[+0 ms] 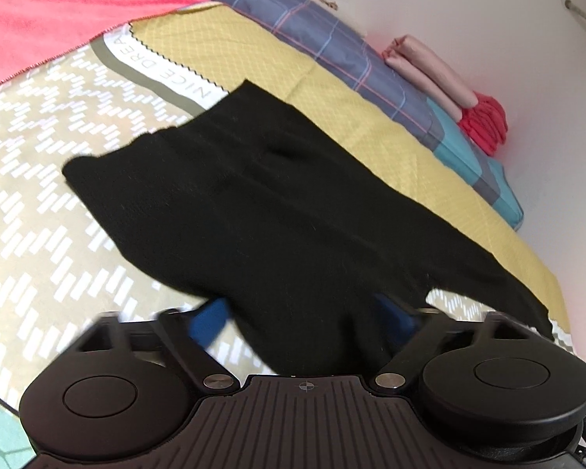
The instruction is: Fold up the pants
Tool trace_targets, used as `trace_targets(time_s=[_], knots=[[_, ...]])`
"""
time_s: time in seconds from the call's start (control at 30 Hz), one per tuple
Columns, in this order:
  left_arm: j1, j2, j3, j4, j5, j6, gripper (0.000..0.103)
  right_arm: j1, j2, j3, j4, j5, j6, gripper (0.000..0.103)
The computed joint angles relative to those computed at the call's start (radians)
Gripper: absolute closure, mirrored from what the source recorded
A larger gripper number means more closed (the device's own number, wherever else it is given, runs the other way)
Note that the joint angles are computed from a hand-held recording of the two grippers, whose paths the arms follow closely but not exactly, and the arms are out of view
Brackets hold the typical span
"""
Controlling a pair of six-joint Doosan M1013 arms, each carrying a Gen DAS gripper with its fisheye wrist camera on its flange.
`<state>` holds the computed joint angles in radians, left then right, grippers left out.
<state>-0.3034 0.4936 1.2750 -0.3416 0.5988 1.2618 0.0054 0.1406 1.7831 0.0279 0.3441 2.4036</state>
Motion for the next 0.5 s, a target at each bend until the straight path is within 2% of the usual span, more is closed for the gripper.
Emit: trace_targets(time_s=[0.03, 0.07, 0.1, 0.13, 0.2, 0.23, 0.43, 0.5], knots=[[-0.001, 0.004, -0.010, 0.028, 0.015, -0.030, 0.000, 0.005, 0.002, -0.006, -0.043, 0.014, 0.026, 0.080], [-0.003, 0.006, -0.014, 0.060, 0.021, -0.061, 0.000, 0.008, 0.003, -0.007, -0.071, 0.023, 0.033, 0.086], [-0.004, 0.008, -0.019, 0.085, 0.029, -0.080, 0.006, 0.007, 0.006, -0.008, -0.073, 0.023, 0.020, 0.090], [-0.003, 0.010, -0.025, 0.097, 0.039, -0.087, 0.004, 0.008, 0.006, -0.007, -0.082, 0.018, 0.012, 0.091], [0.000, 0.009, -0.029, 0.093, 0.039, -0.078, 0.015, 0.015, 0.006, -0.008, -0.140, 0.015, 0.026, 0.093], [0.001, 0.008, -0.031, 0.090, 0.033, -0.068, 0.015, 0.015, 0.005, -0.009, -0.154, 0.006, 0.026, 0.093], [-0.004, 0.024, -0.085, 0.092, -0.031, -0.015, 0.018, -0.005, 0.031, -0.086, -0.115, -0.024, -0.120, 0.093], [-0.006, 0.057, -0.146, 0.113, -0.018, -0.022, 0.019, -0.016, 0.062, -0.147, -0.057, -0.002, -0.222, 0.093]])
